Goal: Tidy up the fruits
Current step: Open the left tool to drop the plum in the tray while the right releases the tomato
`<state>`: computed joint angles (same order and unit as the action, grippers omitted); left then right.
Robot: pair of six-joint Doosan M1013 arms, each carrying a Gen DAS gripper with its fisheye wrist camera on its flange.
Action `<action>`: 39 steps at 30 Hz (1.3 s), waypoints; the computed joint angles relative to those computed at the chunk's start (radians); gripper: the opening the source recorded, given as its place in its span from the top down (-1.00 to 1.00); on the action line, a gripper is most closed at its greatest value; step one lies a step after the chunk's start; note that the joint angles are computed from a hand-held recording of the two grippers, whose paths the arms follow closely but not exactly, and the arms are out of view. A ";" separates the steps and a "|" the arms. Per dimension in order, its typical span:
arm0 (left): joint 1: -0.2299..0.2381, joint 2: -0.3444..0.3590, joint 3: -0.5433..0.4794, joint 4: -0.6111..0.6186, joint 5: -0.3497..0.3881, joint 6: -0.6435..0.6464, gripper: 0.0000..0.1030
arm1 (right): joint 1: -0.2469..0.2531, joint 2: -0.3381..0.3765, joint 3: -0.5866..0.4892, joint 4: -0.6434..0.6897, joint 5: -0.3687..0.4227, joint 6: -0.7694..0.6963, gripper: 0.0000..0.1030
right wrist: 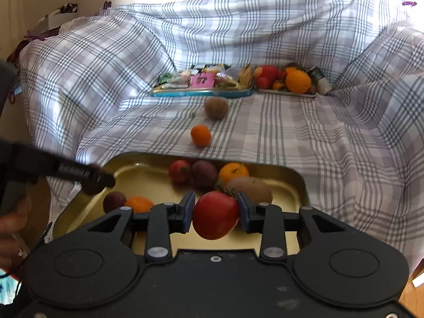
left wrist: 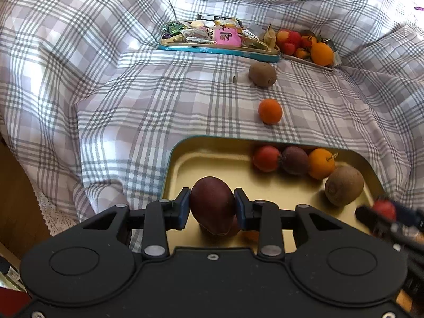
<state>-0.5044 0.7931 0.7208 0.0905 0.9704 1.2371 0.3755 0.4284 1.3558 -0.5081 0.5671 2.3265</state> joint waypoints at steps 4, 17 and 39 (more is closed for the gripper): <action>-0.007 0.040 -0.071 0.033 0.024 0.007 0.16 | -0.004 0.020 -0.025 0.042 0.029 -0.031 0.29; -0.011 0.106 -0.174 0.038 0.117 -0.003 0.16 | -0.001 0.034 -0.043 0.096 0.062 -0.087 0.28; -0.017 0.095 -0.148 0.074 0.115 -0.044 0.16 | -0.004 0.043 -0.059 0.128 0.088 -0.117 0.28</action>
